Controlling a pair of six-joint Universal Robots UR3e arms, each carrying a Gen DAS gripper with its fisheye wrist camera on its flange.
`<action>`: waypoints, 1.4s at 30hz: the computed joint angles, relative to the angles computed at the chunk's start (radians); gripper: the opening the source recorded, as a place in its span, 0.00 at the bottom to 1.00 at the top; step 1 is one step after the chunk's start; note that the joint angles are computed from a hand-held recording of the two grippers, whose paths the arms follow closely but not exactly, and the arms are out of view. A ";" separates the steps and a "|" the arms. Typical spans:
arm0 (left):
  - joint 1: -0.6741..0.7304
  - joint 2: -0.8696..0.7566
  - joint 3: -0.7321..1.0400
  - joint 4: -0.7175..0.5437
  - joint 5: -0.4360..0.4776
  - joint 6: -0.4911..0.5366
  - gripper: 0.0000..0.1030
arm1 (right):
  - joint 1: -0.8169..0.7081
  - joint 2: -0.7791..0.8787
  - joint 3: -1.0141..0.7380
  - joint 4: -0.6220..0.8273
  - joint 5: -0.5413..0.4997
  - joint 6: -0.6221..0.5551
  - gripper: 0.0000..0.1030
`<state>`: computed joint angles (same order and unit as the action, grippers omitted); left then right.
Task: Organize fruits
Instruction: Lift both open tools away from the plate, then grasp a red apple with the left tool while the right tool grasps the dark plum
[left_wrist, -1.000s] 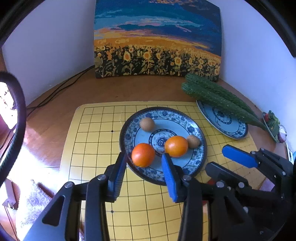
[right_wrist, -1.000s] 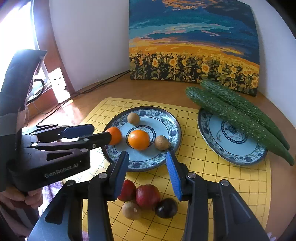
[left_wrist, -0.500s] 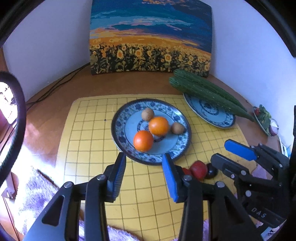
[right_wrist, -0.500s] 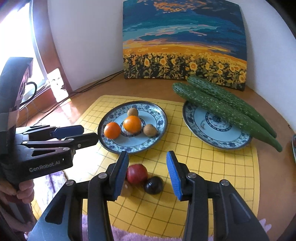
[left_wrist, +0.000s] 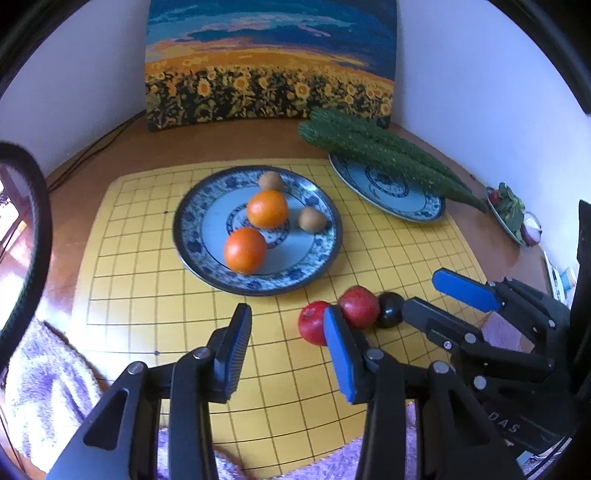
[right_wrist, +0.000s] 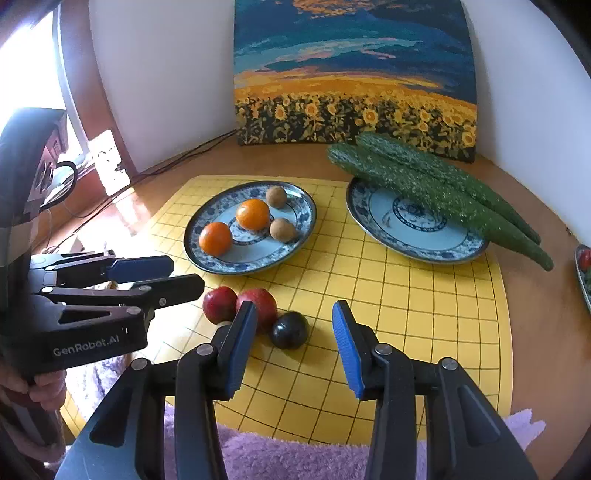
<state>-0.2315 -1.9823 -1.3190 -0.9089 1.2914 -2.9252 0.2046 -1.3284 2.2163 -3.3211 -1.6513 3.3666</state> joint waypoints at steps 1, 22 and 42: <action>-0.003 -0.005 0.004 -0.003 -0.002 0.000 0.41 | -0.003 -0.001 0.006 -0.005 0.003 0.001 0.42; -0.026 -0.050 0.015 0.012 -0.025 -0.001 0.41 | -0.033 0.008 0.050 -0.037 0.038 0.005 0.42; -0.015 -0.043 -0.015 0.031 -0.055 -0.010 0.37 | -0.030 0.058 0.006 0.009 0.049 0.002 0.42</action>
